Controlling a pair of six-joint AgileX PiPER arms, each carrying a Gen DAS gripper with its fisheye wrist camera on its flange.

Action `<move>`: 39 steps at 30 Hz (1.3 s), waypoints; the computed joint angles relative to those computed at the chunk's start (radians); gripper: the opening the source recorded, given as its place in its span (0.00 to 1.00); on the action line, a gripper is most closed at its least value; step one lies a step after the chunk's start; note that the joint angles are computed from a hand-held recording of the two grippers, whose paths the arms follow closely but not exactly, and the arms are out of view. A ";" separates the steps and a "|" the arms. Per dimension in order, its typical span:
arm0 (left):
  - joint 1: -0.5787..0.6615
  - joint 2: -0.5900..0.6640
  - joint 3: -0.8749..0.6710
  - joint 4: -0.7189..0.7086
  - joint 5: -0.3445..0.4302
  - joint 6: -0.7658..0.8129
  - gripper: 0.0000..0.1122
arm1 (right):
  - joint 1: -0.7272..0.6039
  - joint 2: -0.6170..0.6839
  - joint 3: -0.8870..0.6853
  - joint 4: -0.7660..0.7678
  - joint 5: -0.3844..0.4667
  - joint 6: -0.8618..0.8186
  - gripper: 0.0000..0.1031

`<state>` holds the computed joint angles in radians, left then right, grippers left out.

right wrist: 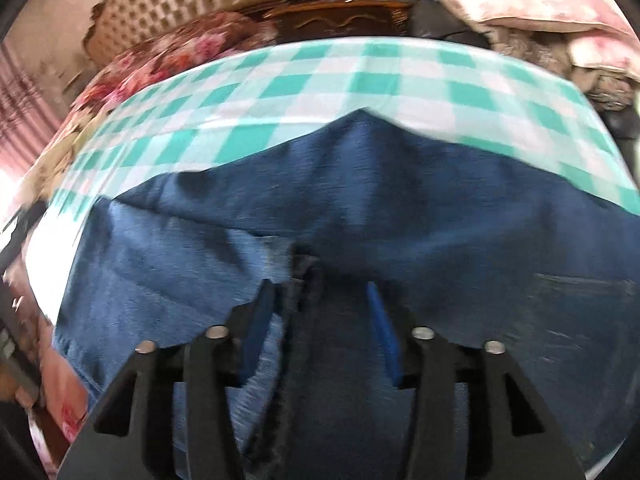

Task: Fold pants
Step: 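Open both grippers and release the folded jeans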

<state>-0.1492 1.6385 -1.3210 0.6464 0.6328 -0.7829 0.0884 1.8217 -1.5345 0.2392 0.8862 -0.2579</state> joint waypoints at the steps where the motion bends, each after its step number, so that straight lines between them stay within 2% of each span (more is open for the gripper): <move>1: 0.031 -0.046 0.058 -0.078 -0.053 0.039 0.85 | -0.001 -0.024 0.017 -0.051 -0.017 0.044 0.50; 3: 0.117 -0.134 0.180 -0.226 -0.168 0.103 0.78 | -0.010 -0.082 0.064 -0.072 -0.058 0.042 0.54; 4: 0.152 -0.160 0.218 -0.295 -0.187 0.153 0.67 | -0.011 -0.126 0.103 -0.052 -0.089 0.003 0.59; 5: 0.191 -0.181 0.246 -0.395 -0.202 0.243 0.47 | -0.004 -0.159 0.132 -0.045 -0.115 -0.015 0.66; 7: 0.263 -0.227 0.316 -0.595 -0.234 0.408 0.28 | 0.027 -0.239 0.208 -0.014 -0.174 -0.056 0.72; 10: 0.330 -0.302 0.420 -0.895 -0.255 0.659 0.27 | 0.075 -0.276 0.267 0.076 -0.178 -0.109 0.75; 12: 0.354 -0.365 0.502 -1.072 -0.259 0.859 0.27 | 0.130 -0.255 0.279 -0.028 -0.173 -0.008 0.75; 15: 0.351 -0.443 0.613 -1.254 -0.230 1.079 0.28 | 0.195 -0.217 0.321 -0.221 -0.178 0.142 0.66; 17: 0.339 -0.477 0.658 -1.329 -0.225 1.159 0.29 | 0.195 -0.243 0.395 -0.278 -0.244 0.180 0.65; 18: 0.314 -0.489 0.671 -1.335 -0.232 1.164 0.30 | 0.179 -0.252 0.415 -0.246 -0.253 0.154 0.66; 20: 0.247 -0.481 0.678 -1.228 -0.296 1.069 0.31 | 0.168 -0.264 0.428 -0.232 -0.255 0.131 0.68; 23: 0.182 -0.422 0.681 -1.151 -0.376 1.002 0.31 | 0.235 -0.281 0.448 -0.425 -0.278 0.284 0.72; 26: 0.160 -0.395 0.725 -0.965 -0.427 0.822 0.37 | 0.265 -0.279 0.440 -0.507 -0.259 0.353 0.72; 27: 0.165 -0.411 0.738 -0.956 -0.426 0.793 0.37 | 0.274 -0.284 0.427 -0.517 -0.245 0.365 0.72; 30: 0.169 -0.468 0.726 -0.829 -0.394 0.671 0.37 | 0.287 -0.309 0.398 -0.423 -0.309 0.260 0.73; 31: 0.169 -0.476 0.703 -0.777 -0.391 0.622 0.37 | 0.299 -0.298 0.376 -0.429 -0.323 0.267 0.77; 32: 0.172 -0.464 0.667 -0.743 -0.393 0.595 0.36 | 0.300 -0.273 0.339 -0.400 -0.325 0.247 0.84; 33: 0.166 -0.448 0.641 -0.673 -0.393 0.529 0.35 | 0.299 -0.224 0.278 -0.357 -0.303 0.219 0.87; 34: 0.165 -0.402 0.581 -0.624 -0.384 0.503 0.33 | 0.301 -0.182 0.230 -0.353 -0.283 0.228 0.87; 35: 0.165 -0.350 0.520 -0.615 -0.374 0.516 0.27 | 0.302 -0.126 0.174 -0.377 -0.268 0.276 0.87; 36: 0.166 -0.297 0.459 -0.646 -0.368 0.567 0.24 | 0.307 -0.091 0.137 -0.403 -0.247 0.316 0.87; 38: 0.161 -0.146 0.278 -0.651 -0.298 0.605 0.21 | 0.304 -0.012 0.053 -0.403 -0.188 0.347 0.87; 39: 0.165 -0.070 0.179 -0.700 -0.248 0.667 0.21 | 0.299 0.026 0.014 -0.400 -0.172 0.368 0.88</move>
<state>0.0153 1.5682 -1.1420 -0.0535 0.3847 -0.1158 0.3871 1.8481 -1.5203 -0.1608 0.7138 0.1102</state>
